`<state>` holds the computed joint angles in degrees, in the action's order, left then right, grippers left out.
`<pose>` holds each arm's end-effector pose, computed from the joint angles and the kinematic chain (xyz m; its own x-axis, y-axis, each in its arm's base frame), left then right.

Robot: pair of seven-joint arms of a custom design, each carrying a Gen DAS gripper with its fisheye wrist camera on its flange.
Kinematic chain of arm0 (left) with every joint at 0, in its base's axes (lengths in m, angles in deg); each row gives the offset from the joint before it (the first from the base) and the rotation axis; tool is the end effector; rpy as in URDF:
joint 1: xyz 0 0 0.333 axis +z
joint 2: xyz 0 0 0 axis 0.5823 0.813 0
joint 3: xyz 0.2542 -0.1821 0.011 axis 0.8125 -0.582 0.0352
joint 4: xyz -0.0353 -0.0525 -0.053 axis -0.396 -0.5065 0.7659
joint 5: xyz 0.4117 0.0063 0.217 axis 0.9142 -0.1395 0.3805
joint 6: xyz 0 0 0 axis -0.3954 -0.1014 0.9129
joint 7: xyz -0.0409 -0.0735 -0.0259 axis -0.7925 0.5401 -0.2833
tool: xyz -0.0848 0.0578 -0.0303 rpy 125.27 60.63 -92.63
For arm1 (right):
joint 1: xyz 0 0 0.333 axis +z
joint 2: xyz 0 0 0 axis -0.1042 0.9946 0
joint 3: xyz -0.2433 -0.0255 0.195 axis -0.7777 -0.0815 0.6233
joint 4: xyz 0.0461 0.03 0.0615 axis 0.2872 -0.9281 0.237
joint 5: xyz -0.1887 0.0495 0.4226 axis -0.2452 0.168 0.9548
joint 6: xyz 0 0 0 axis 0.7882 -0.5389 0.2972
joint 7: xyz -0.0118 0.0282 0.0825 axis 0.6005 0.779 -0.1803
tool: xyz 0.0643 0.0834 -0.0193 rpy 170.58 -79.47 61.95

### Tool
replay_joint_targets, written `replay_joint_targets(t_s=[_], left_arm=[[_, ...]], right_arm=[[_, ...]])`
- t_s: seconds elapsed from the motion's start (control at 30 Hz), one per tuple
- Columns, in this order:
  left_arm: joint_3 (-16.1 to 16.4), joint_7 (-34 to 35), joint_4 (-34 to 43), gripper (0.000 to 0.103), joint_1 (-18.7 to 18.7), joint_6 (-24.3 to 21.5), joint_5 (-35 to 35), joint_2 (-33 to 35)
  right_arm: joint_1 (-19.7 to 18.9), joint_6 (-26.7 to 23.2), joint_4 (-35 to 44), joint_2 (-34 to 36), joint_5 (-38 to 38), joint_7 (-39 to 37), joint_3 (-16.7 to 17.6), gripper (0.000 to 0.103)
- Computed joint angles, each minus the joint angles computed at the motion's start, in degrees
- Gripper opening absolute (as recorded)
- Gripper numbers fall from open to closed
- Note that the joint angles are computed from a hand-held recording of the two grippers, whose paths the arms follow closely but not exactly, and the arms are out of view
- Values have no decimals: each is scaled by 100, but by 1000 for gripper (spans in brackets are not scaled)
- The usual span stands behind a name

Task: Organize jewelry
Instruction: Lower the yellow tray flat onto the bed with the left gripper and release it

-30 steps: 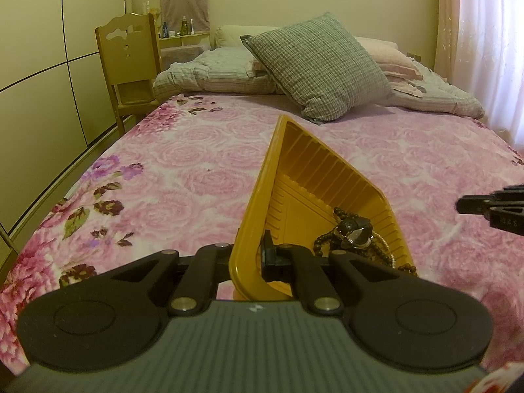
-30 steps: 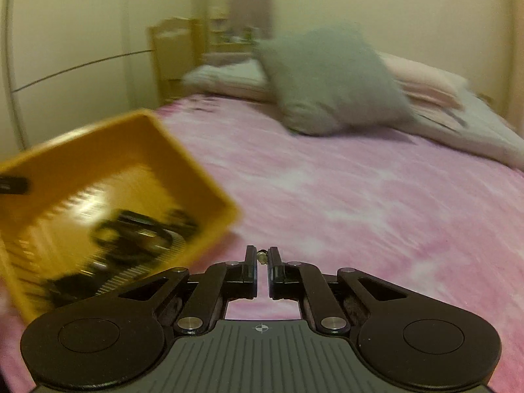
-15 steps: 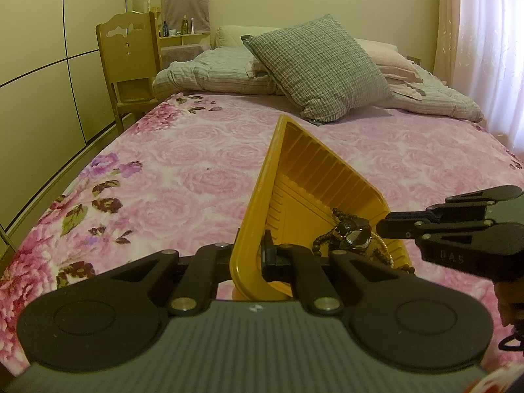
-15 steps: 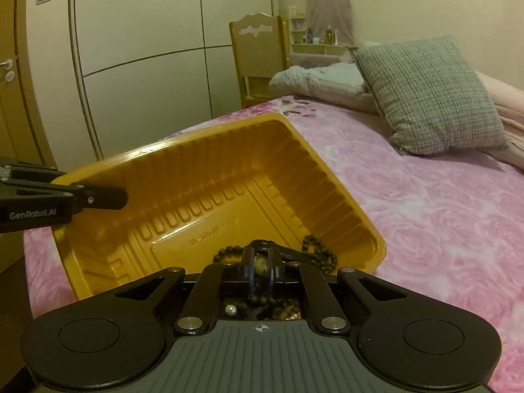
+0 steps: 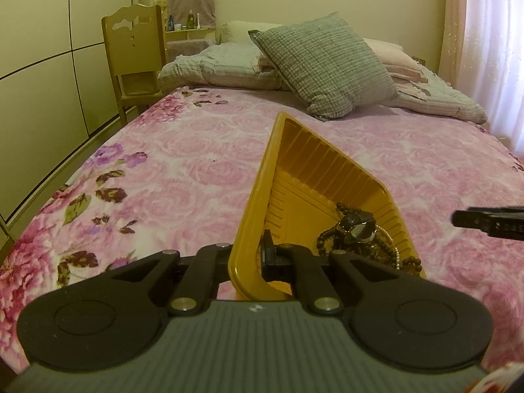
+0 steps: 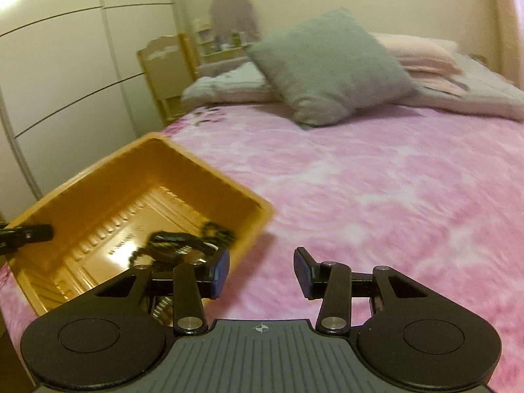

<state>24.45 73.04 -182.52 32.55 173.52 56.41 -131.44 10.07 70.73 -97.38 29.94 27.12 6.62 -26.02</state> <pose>0.3957 -0.2340 0.5142 0.2325 -0.9725 0.0162 -0.5642 -0.1484 -0.8122 0.5382 0.0497 0.4799 0.5408 -0.8047 -0.2448 -0.5790 -0.1451 -0.8023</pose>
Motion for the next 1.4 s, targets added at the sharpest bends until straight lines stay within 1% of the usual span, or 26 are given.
replay_joint_targets(t_s=[0.17,0.3,0.43,0.57,0.7,0.77,0.83,0.9,0.93,1.03,1.1,1.2,1.27,1.33,1.37,1.4], left_arm=[[25,-66,-100,6,-63,-68,-83,-93],[72,-239,-282,6,-96,-25,-215,-225],[323,-335,-566,6,-210,158,-568,-351],[489,-315,-808,7,-287,316,-930,-470],[578,-354,-1067,7,-301,547,-1274,-613],[625,-417,-1227,8,-306,733,-1461,-701],[659,-424,-1349,11,-310,850,-1620,-783],[634,-441,-1449,19,-289,909,-1731,-878],[645,-447,-1489,20,-293,918,-1796,-920],[740,-382,-1611,26,-330,1055,-1978,-1021],[713,-372,-1684,31,-322,1065,-2054,-1152],[668,-408,-1783,36,-307,1045,-2144,-1378],[531,-483,-1828,38,-252,967,-2127,-1586],[385,-583,-1827,49,-199,785,-2070,-1797],[335,-599,-1817,59,-189,701,-2016,-1899],[303,-585,-1813,67,-193,639,-1950,-1992]], right_arm=[[-124,101,-280,-274,-19,280,-82,44],[-133,219,-458,-465,-144,470,-127,44],[-92,253,-548,-540,-238,643,-186,44],[-57,292,-642,-622,-377,791,-229,44],[-14,340,-747,-725,-485,940,-258,44],[20,373,-804,-784,-526,989,-280,44],[49,402,-840,-827,-587,1019,-298,44],[83,424,-838,-822,-624,1046,-331,44],[94,444,-846,-830,-649,1074,-330,44],[114,484,-871,-851,-742,1180,-341,44],[115,485,-886,-869,-815,1255,-349,44],[101,499,-948,-946,-938,1415,-354,44],[55,484,-988,-994,-1088,1576,-337,44],[-14,480,-1039,-1054,-1294,1803,-295,45],[-49,469,-1074,-1098,-1398,1924,-285,49],[-85,466,-1104,-1139,-1503,2047,-277,53]])
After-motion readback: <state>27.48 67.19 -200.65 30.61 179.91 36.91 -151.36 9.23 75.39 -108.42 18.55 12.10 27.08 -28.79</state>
